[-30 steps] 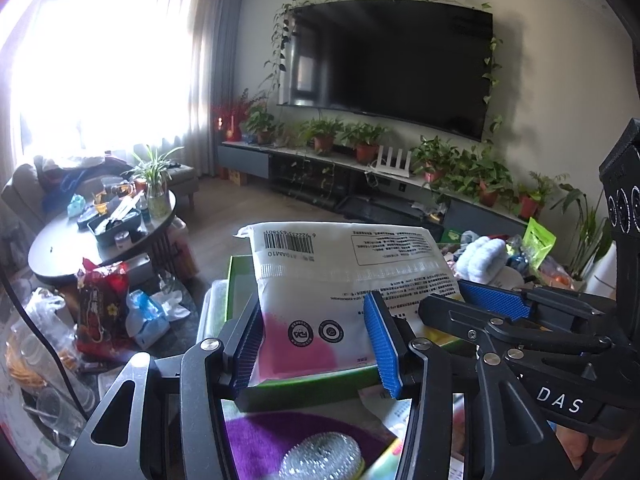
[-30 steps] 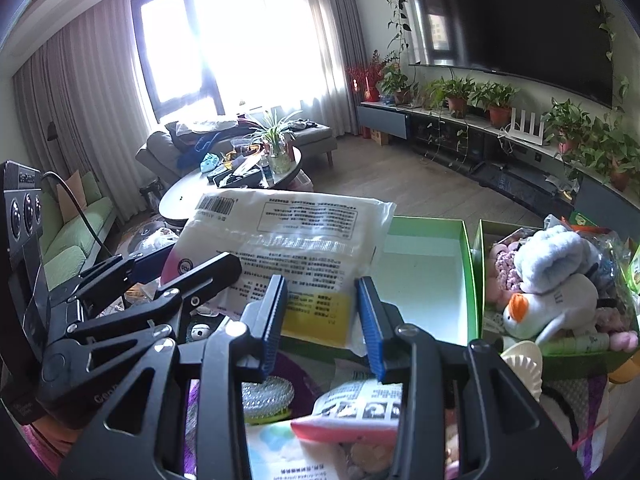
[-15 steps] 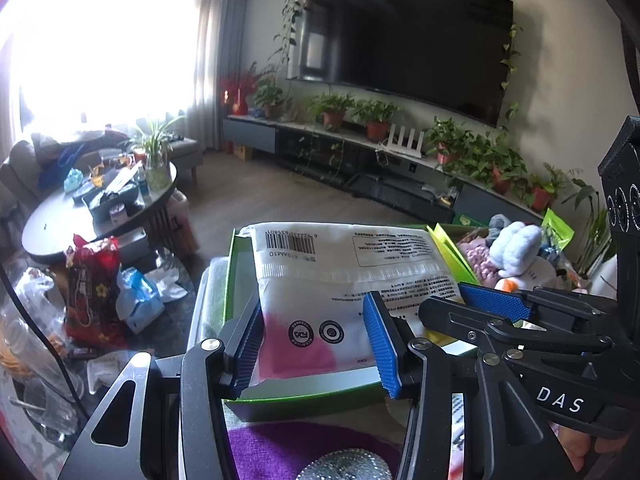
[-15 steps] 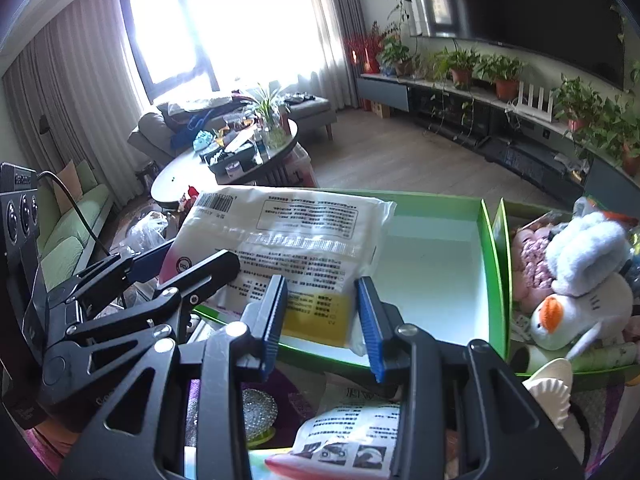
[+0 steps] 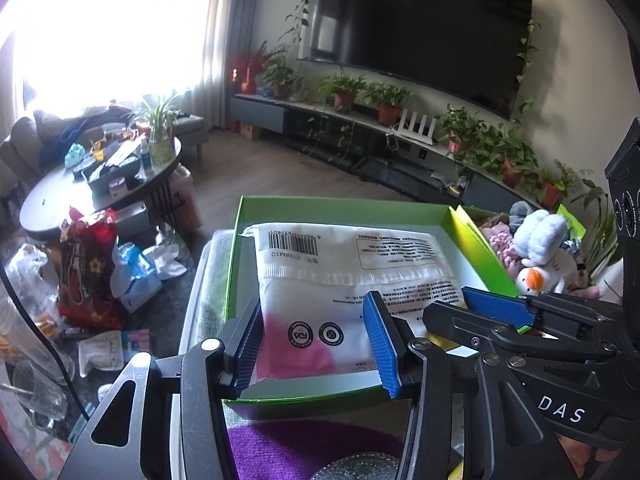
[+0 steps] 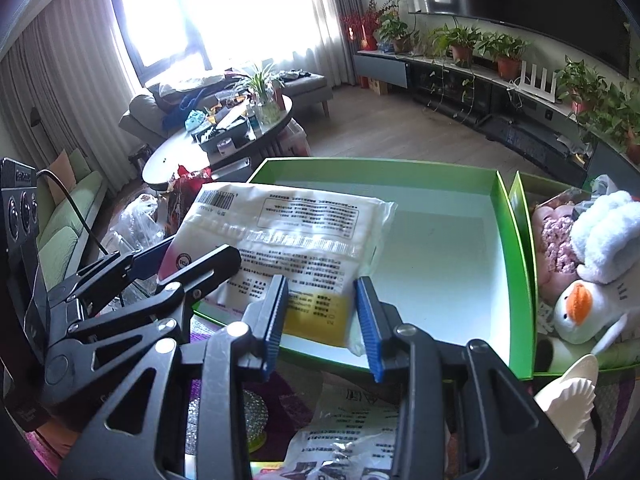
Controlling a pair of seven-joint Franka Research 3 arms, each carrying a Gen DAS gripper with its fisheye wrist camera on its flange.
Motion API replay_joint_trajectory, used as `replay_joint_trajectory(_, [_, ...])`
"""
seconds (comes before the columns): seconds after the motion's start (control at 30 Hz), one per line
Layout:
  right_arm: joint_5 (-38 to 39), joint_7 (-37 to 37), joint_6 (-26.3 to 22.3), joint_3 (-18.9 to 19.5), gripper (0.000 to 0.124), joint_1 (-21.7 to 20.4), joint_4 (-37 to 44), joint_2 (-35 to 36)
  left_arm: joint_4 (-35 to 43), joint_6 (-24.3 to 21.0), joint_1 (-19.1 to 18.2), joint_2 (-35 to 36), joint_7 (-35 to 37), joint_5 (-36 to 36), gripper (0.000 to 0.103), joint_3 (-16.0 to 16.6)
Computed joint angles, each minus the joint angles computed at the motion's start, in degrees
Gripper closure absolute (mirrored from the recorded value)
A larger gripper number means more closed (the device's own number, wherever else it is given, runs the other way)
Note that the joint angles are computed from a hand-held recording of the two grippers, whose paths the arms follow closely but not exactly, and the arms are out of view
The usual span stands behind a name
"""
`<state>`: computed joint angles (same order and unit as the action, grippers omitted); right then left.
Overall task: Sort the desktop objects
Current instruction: 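Lift the packet with the right gripper and carry it over the green box, then lower the packet into the green box and open the right gripper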
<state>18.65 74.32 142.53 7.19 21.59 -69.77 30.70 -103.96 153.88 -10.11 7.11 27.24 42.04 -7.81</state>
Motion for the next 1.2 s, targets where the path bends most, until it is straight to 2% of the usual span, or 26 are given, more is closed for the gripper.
replay_joint_trajectory(0.5, [-1.91,2.08,-6.65,-0.45,0.090,0.64,5.71,4.22,-0.47,-2.08,0.15,0.79,1.44,-3.24,0.054,0.07])
replay_joint_trajectory(0.67, [-2.55,2.55,-8.28,-0.79,0.091,1.03,6.65,4.82,-0.10,-4.72,-0.26,0.91,1.49,-3.30,0.054,-0.07])
replay_joint_trajectory(0.73, [-2.18,2.28,-9.92,-0.43,0.096,0.76,7.72,5.41,-0.13,-5.23,-0.33,0.77,1.28,-3.32,0.054,-0.17])
replay_joint_trajectory(0.9, [-2.19,1.27,-8.60,-0.43,0.097,1.03,5.46,4.03,-0.29,-5.31,-0.10,0.55,1.58,-4.13,0.054,-0.27])
replay_joint_trajectory(1.2, [-2.36,0.80,-7.64,-0.57,0.097,1.07,4.31,3.37,0.28,-7.15,-0.72,0.48,-0.32,-1.03,0.054,-0.26])
